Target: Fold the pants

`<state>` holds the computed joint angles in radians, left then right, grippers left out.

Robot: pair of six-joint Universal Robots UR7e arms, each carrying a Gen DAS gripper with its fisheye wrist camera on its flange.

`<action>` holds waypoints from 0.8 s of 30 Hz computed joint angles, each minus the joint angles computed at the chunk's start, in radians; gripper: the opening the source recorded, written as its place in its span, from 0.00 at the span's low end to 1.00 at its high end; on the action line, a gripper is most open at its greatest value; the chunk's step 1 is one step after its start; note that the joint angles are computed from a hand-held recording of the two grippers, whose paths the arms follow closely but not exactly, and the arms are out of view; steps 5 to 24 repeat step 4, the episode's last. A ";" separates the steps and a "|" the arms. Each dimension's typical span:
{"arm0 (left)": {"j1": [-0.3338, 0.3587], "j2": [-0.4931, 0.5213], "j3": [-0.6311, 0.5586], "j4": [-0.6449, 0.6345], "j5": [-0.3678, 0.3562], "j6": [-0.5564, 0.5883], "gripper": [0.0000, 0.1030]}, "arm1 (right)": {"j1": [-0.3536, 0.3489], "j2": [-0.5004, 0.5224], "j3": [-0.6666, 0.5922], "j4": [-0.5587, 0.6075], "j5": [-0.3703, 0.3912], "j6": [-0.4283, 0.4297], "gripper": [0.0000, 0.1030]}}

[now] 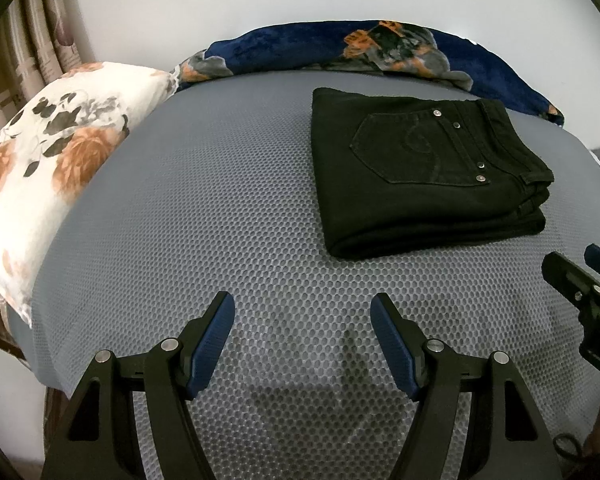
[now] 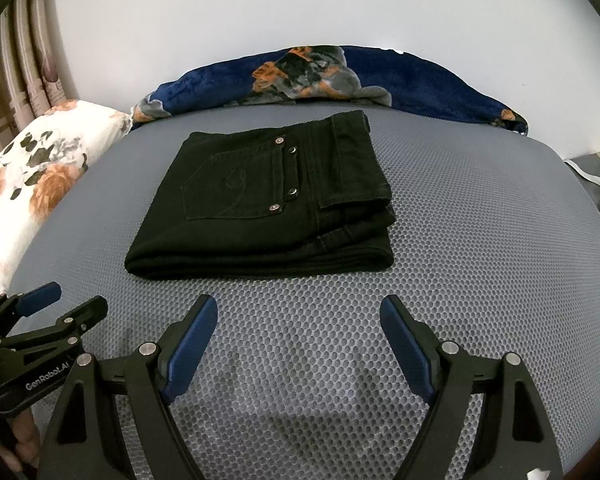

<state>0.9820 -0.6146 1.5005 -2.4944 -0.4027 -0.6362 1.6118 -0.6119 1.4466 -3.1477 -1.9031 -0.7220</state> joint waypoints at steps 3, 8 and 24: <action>0.001 -0.001 0.002 -0.010 -0.010 0.006 0.69 | 0.000 0.000 0.000 0.002 0.000 0.001 0.79; 0.001 -0.001 0.002 -0.008 -0.011 0.006 0.69 | 0.000 0.000 -0.001 0.001 0.000 0.000 0.79; 0.001 -0.001 0.002 -0.008 -0.011 0.006 0.69 | 0.000 0.000 -0.001 0.001 0.000 0.000 0.79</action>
